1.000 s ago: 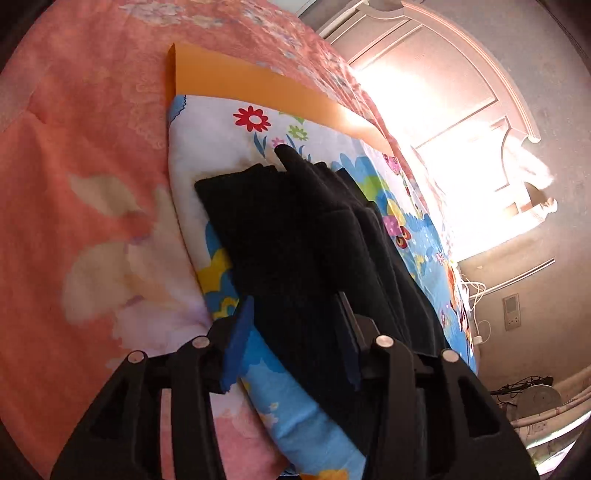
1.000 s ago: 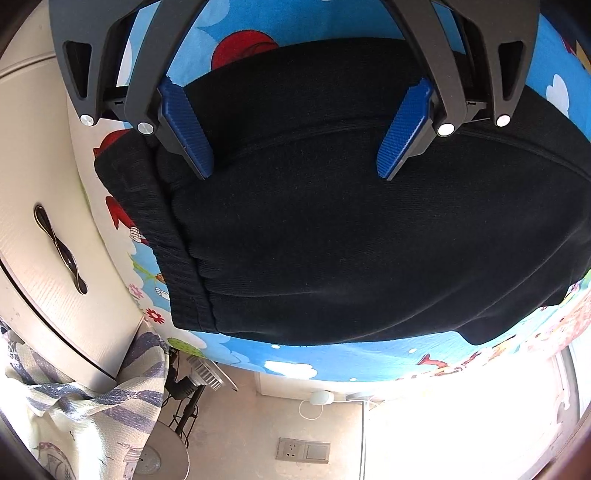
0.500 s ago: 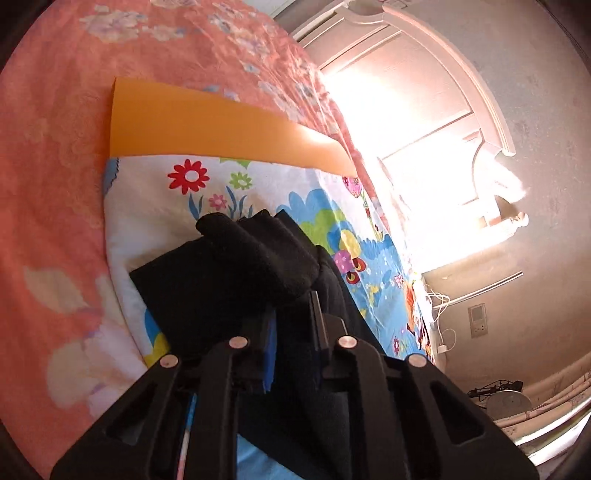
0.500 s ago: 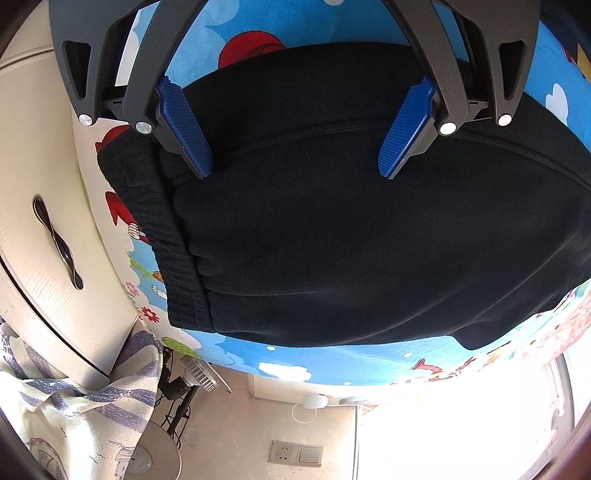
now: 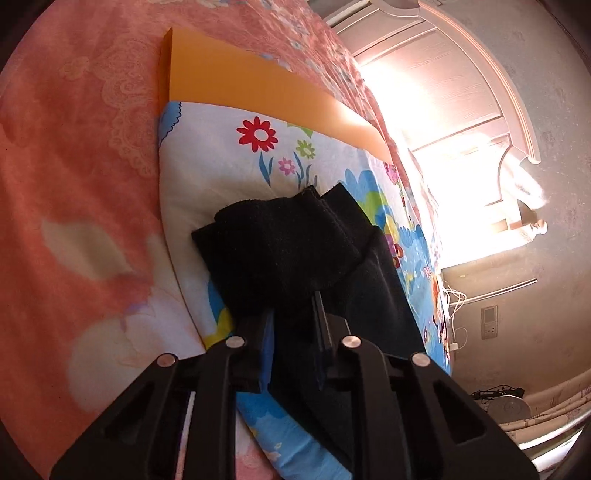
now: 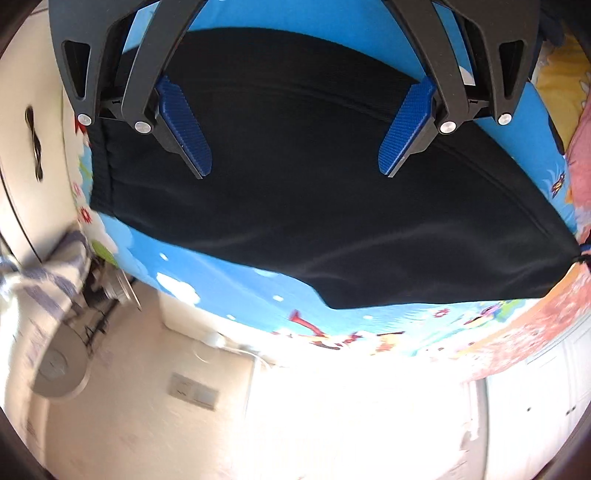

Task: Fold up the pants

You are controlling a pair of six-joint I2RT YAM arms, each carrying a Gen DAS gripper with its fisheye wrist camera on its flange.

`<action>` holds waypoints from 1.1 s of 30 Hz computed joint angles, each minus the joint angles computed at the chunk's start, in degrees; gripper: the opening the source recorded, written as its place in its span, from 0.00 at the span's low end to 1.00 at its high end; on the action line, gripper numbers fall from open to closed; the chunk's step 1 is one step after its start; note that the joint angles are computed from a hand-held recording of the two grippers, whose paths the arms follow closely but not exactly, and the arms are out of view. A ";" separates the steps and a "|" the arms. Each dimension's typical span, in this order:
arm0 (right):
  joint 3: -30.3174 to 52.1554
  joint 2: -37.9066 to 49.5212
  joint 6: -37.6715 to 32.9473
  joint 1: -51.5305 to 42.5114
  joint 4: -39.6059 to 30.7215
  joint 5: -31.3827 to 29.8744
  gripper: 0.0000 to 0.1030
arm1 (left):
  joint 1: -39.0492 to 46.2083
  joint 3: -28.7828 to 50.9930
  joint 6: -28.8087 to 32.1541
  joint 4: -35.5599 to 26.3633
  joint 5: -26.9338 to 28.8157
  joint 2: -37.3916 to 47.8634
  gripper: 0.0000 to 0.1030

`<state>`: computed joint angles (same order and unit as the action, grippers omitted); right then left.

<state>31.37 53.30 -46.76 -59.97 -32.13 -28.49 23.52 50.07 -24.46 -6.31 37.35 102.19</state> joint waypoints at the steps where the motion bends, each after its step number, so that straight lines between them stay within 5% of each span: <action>1: -0.75 -1.73 3.08 4.62 -0.32 0.70 0.86 | -0.21 -1.02 0.32 0.69 -1.62 -1.21 0.17; 2: -1.64 -3.03 7.18 10.28 0.52 2.17 0.86 | -0.76 -1.54 0.83 1.15 -3.26 -1.71 0.18; 4: -4.54 -4.46 14.43 21.81 5.72 8.03 0.86 | -2.21 -1.84 0.81 -0.70 -8.59 -2.52 0.38; 8: -9.53 2.21 20.38 36.96 16.47 23.86 0.87 | -4.19 -4.97 2.37 -1.81 -17.63 -9.47 0.39; 14: -12.29 3.78 17.30 30.22 15.68 19.80 0.88 | -5.87 -3.29 7.82 -1.76 -11.44 -7.26 0.42; 15: -12.14 3.26 17.09 30.22 14.87 20.28 0.88 | -5.83 -2.07 7.85 -3.58 -13.74 -5.32 0.30; 17: -12.69 1.71 17.97 31.83 14.40 22.31 0.88 | -5.86 -2.13 8.68 -4.14 -16.75 -4.31 0.35; 21: -13.55 -0.48 22.23 36.82 14.37 28.23 0.88 | -19.29 -10.07 15.04 -1.72 -38.18 -17.42 0.35; 24: -13.03 -1.08 24.07 39.89 13.08 32.07 0.89 | -30.27 -13.86 18.01 -0.13 -40.23 -23.81 0.35; 27: -11.44 -2.51 24.31 40.86 10.43 32.96 0.89 | -37.34 -11.38 17.62 -0.21 -44.12 -17.31 0.35; 33: -8.31 -3.59 29.67 44.23 9.37 29.64 0.89 | -40.04 -13.96 17.18 2.31 -49.82 -14.37 0.32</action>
<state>23.06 49.71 -17.09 -15.74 -22.76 1.14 -16.52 36.10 -7.27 -4.00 -12.47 87.81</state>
